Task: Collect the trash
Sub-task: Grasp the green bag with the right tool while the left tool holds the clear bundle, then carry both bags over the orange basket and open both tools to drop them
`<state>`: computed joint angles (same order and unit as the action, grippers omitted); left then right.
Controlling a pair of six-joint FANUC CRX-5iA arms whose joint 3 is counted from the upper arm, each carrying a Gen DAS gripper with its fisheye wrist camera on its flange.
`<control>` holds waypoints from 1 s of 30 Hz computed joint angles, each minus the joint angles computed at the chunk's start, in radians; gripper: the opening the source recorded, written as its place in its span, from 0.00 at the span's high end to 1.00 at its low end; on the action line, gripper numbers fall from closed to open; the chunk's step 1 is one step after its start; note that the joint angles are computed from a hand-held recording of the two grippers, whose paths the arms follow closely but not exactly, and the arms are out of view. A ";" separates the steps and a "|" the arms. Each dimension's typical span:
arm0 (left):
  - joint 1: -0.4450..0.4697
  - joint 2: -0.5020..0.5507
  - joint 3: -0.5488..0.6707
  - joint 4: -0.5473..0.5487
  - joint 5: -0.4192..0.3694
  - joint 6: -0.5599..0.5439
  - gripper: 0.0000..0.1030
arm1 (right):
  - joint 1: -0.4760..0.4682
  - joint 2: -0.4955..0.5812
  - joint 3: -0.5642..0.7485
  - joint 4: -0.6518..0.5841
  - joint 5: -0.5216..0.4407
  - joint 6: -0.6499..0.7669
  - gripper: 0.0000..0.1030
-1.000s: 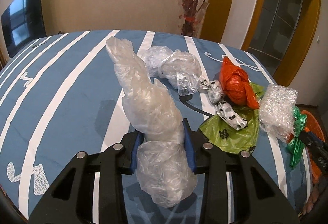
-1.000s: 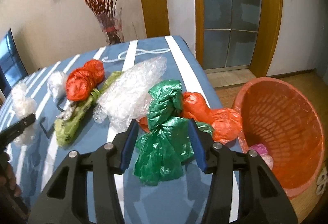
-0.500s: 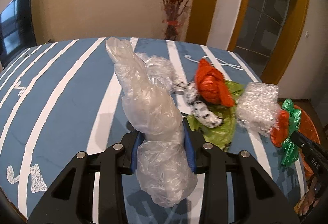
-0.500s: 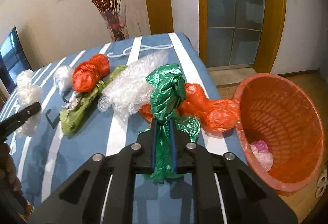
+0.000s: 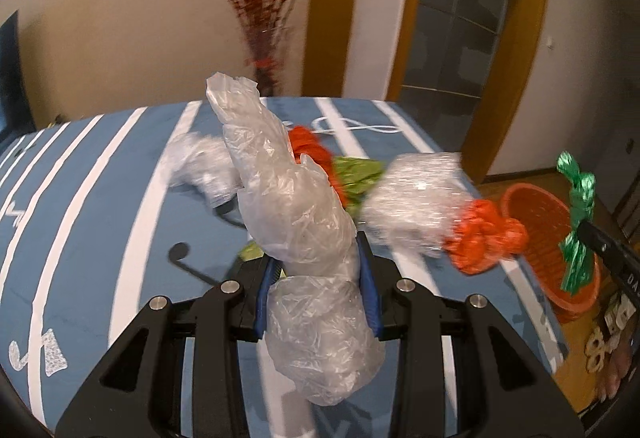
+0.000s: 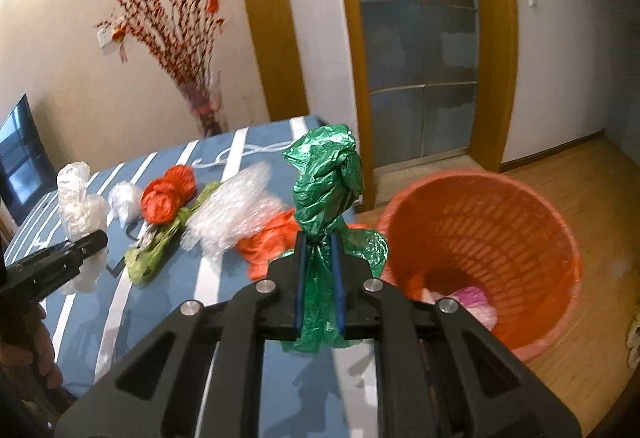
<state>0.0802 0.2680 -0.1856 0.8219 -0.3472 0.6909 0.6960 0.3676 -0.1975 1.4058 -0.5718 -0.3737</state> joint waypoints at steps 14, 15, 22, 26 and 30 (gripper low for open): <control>-0.131 -0.010 -0.016 0.118 -0.011 -0.168 0.65 | -0.019 -0.097 -0.130 0.109 -0.132 -0.140 0.88; -0.138 -0.008 -0.013 0.118 -0.014 -0.170 0.65 | -0.022 -0.104 -0.141 0.112 -0.139 -0.149 0.88; -0.197 0.011 0.009 0.161 -0.047 -0.218 0.65 | -0.039 -0.145 -0.197 0.129 -0.168 -0.199 0.88; -0.229 0.028 0.025 0.196 -0.064 -0.251 0.65 | -0.050 -0.166 -0.227 0.139 -0.176 -0.227 0.88; -0.254 0.053 0.054 0.211 -0.087 -0.263 0.65 | -0.069 -0.183 -0.253 0.153 -0.171 -0.257 0.88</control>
<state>-0.1736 0.3210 -0.1320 1.0326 -0.4340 0.4281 0.6265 0.1846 -0.4503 1.5593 -0.7423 -0.6310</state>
